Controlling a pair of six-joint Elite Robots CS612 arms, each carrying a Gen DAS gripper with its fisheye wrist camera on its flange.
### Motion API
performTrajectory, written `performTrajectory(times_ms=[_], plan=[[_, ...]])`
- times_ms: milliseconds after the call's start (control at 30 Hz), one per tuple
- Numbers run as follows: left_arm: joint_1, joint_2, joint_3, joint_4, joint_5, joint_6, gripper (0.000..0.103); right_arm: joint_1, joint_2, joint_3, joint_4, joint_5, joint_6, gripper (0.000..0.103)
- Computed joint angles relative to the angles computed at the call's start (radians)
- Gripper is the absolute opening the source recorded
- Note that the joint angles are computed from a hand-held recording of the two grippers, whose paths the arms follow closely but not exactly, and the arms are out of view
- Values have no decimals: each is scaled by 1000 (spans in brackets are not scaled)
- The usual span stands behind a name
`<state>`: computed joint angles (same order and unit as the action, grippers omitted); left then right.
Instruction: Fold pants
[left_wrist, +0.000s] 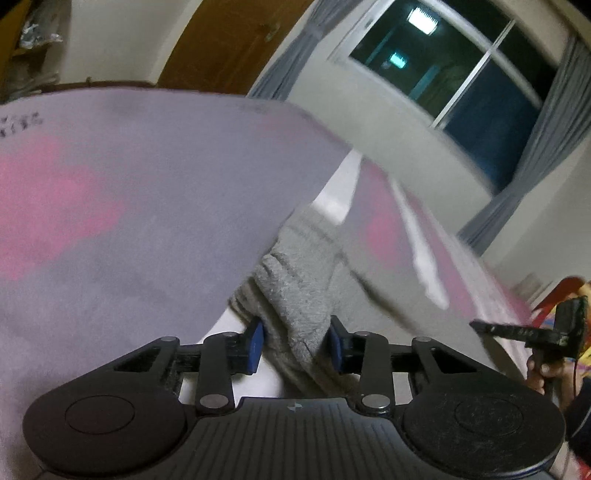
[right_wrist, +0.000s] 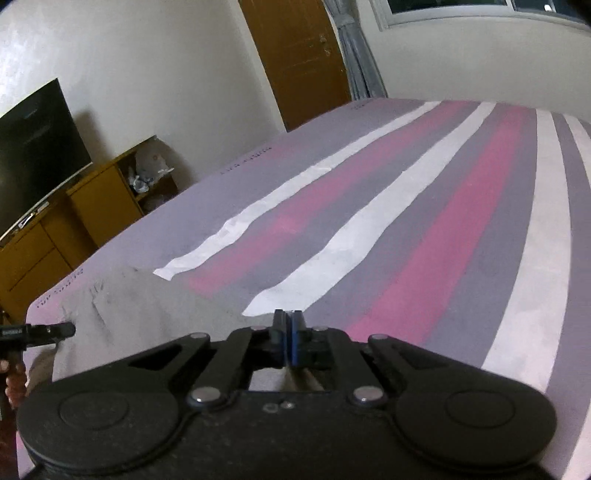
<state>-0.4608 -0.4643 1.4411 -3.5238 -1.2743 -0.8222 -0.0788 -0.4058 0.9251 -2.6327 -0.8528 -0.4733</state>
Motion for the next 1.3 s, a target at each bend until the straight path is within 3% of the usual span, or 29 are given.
performTrajectory(times_ms=[67, 100, 167, 233, 300, 367, 433, 467, 500, 533, 600, 667, 733, 800, 833, 867, 900, 933, 1033, 1100, 1133, 1167, 1200, 1233, 1300], plan=[[3, 0, 11, -17, -16, -31, 40, 14, 9, -3, 35, -94, -39, 3], [3, -7, 21, -20, -15, -32, 40, 12, 10, 8, -10, -84, -5, 4], [-8, -32, 52, -23, 18, -19, 40, 2, -3, 51, -137, -83, 130, 21], [-27, -60, 81, -49, 73, 57, 40, -19, -32, 130, -307, -54, 234, 20], [-41, -72, 81, -54, 96, 135, 40, -40, -66, 204, -385, -4, 284, 21], [-42, -67, 46, -24, 41, 198, 41, -53, -100, 281, -400, 31, 243, 23], [-40, -57, -5, 88, -4, 271, 41, -59, -121, 317, -296, 58, 165, 32], [-40, -48, -28, 141, -9, 307, 41, -59, -129, 335, -259, 26, 121, 33], [-39, -41, -43, 183, -16, 305, 41, -62, -131, 349, -264, -9, 119, 27], [-37, -37, -50, 202, -25, 294, 41, -77, -128, 360, -311, -14, 158, 24], [-36, -39, -48, 198, -24, 269, 41, -112, -123, 380, -449, -76, 345, 19], [-36, -40, -43, 190, -24, 252, 41, -148, -129, 417, -566, -249, 545, 29], [-41, -38, -41, 186, -14, 260, 41, -203, -135, 461, -626, -316, 652, 4], [-47, -40, -47, 199, 2, 251, 41, -253, -161, 511, -639, -293, 694, 0], [-50, -39, -49, 193, 10, 239, 41, -263, -179, 545, -683, -328, 704, 2], [-52, -38, -47, 171, 16, 233, 41, -273, -197, 577, -730, -345, 718, 8], [-54, -34, -52, 161, 21, 225, 41, -288, -215, 615, -779, -319, 724, 31], [-57, -33, -52, 170, 30, 215, 42, -300, -227, 643, -817, -285, 716, 35], [-66, -31, -60, 210, 52, 217, 47, -329, -246, 708, -857, -174, 636, 39], [-72, -37, -68, 253, 65, 220, 52, -333, -256, 726, -765, -231, 574, 40], [-75, -44, -69, 278, 69, 221, 55, -341, -257, 725, -735, -269, 586, 22], [-76, -48, -71, 292, 64, 238, 64, -353, -256, 732, -746, -265, 641, 17], [-78, -53, -69, 306, 56, 258, 71, -365, -261, 752, -799, -287, 736, 23], [-80, -57, -69, 331, 49, 287, 73, -372, -262, 774, -891, -313, 807, 40], [-82, -60, -67, 344, 50, 334, 76, -410, -250, 814, -1075, -239, 949, 36]])
